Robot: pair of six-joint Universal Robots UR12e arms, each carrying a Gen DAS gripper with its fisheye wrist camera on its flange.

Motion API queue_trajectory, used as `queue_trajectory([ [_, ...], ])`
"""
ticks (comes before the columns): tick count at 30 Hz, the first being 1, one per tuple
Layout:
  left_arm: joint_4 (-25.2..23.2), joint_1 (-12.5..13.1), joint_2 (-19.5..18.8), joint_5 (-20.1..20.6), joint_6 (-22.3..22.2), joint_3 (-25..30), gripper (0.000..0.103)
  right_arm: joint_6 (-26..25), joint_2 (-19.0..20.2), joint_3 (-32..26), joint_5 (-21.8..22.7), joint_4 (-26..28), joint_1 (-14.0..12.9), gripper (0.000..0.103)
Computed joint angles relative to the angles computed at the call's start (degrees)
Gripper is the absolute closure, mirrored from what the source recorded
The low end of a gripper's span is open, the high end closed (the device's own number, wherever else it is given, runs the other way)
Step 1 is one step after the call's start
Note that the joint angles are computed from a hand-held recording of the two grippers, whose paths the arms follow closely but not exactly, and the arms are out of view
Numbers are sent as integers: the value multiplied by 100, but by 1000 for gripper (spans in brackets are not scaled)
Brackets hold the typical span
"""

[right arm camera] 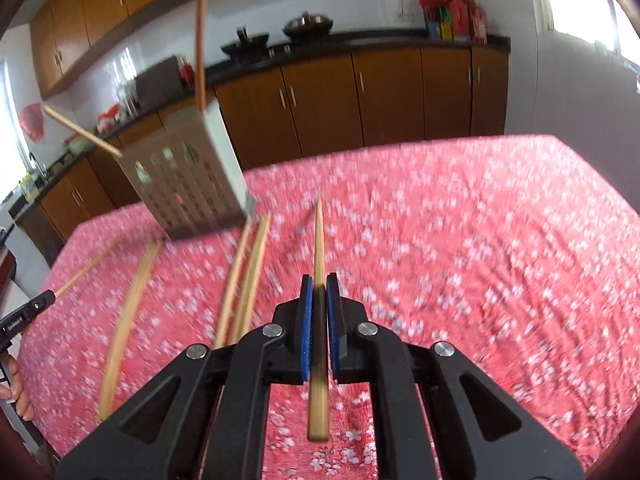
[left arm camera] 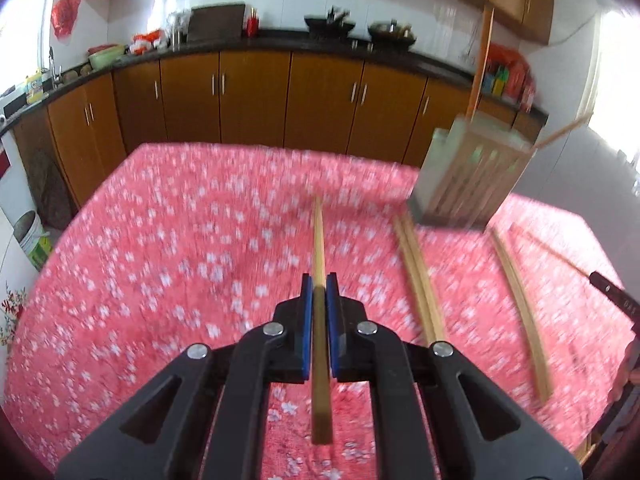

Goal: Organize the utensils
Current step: 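Lift both chopsticks and carry them above the utensil holder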

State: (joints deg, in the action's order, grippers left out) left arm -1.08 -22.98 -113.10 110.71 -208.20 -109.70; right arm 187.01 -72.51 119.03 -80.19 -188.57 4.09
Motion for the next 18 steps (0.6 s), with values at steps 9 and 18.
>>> queue_trajectory([
  [9,420,-51,129,285,207,72,95,-23,-87,17,74,-498,-1,95],
  [18,684,-77,263,150,487,249,95,-72,-199,-142,265,-949,-11,96],
])
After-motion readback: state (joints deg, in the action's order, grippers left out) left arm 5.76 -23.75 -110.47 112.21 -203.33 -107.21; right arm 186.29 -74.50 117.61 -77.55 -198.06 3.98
